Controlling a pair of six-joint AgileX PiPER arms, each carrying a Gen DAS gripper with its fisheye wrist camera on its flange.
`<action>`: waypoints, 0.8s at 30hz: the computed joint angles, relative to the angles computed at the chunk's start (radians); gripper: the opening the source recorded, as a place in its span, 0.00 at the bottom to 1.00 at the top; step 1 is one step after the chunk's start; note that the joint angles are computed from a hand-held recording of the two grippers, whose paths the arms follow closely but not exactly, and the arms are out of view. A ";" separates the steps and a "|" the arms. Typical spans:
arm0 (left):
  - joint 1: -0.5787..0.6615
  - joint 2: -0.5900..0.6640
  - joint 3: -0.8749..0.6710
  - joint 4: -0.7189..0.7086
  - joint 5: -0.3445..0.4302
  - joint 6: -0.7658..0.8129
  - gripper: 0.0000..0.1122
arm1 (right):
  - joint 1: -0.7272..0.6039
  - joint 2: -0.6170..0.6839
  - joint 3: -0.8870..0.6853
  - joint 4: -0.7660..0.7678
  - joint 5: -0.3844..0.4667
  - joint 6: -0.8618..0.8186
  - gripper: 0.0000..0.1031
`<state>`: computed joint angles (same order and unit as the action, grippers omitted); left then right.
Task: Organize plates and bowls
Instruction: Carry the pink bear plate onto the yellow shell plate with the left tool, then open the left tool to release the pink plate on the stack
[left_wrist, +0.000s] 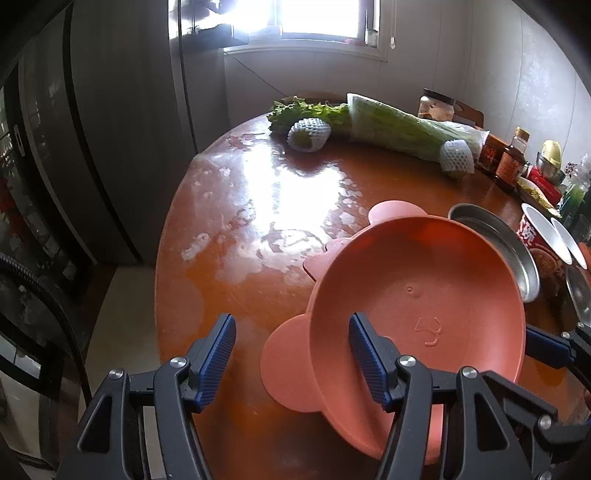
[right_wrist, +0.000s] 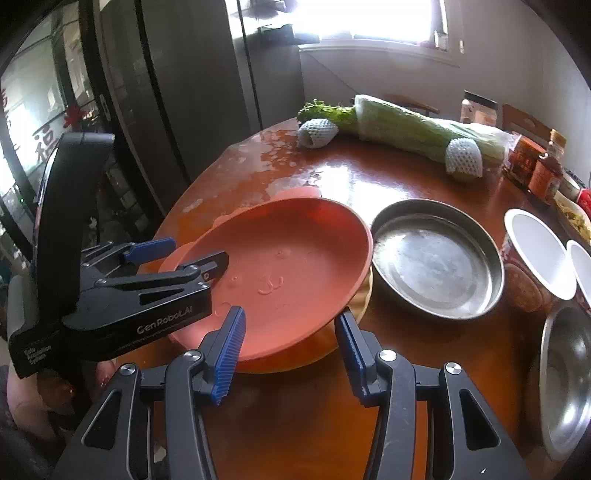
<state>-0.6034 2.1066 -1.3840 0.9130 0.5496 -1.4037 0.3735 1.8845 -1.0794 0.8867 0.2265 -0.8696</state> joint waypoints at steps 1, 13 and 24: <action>0.006 0.000 -0.001 -0.005 -0.005 0.006 0.57 | 0.005 0.006 -0.005 0.009 -0.005 -0.006 0.51; 0.055 -0.004 0.007 -0.014 -0.024 0.029 0.57 | 0.023 0.050 -0.072 0.046 0.030 -0.001 0.53; 0.042 -0.039 0.042 0.046 -0.023 -0.062 0.58 | 0.004 0.004 -0.038 0.043 0.002 0.001 0.53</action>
